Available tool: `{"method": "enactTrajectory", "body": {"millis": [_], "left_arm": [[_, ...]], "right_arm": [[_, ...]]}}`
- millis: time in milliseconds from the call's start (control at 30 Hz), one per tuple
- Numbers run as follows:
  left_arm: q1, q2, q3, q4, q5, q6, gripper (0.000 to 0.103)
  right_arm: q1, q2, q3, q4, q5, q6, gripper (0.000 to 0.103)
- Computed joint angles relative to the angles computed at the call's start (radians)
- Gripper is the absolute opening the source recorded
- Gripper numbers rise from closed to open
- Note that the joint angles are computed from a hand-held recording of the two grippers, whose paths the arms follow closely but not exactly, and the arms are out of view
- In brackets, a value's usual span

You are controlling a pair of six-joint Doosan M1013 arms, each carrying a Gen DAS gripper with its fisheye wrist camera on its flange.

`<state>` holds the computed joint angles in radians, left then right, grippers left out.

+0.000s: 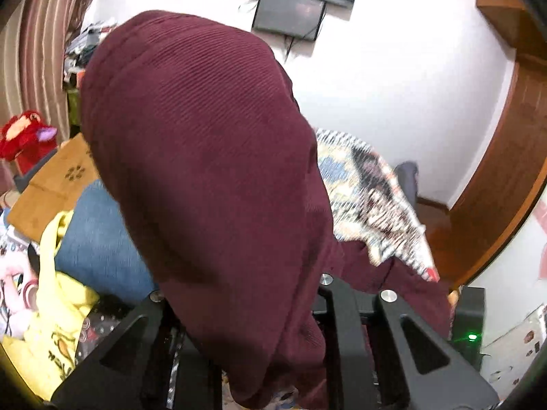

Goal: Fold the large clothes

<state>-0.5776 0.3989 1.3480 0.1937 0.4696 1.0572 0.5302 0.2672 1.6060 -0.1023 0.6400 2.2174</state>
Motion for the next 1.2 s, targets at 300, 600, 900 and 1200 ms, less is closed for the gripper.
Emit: {"method": "enactTrajectory", "body": {"millis": [300,600,900,1200], "left_arm": [[-0.037,0.019,-0.015,0.035,0.018,0.021,0.016],[-0.161,0.099,-0.138,-0.017,0.064,0.222,0.016],[-0.279,0.118,-0.039,0.112,0.143,0.508,0.023],[-0.246,0.095,-0.071,-0.100,0.258,0.704,0.067]], "right_arm": [[-0.047,-0.004,0.027,0.216,0.006,-0.152,0.084],[-0.057,-0.214,0.219,-0.278,0.019,0.374,0.084],[-0.104,-0.327,0.342,-0.357,0.127,0.581,0.084],[-0.090,-0.376,0.372,-0.402,0.127,0.621,0.084]]}}
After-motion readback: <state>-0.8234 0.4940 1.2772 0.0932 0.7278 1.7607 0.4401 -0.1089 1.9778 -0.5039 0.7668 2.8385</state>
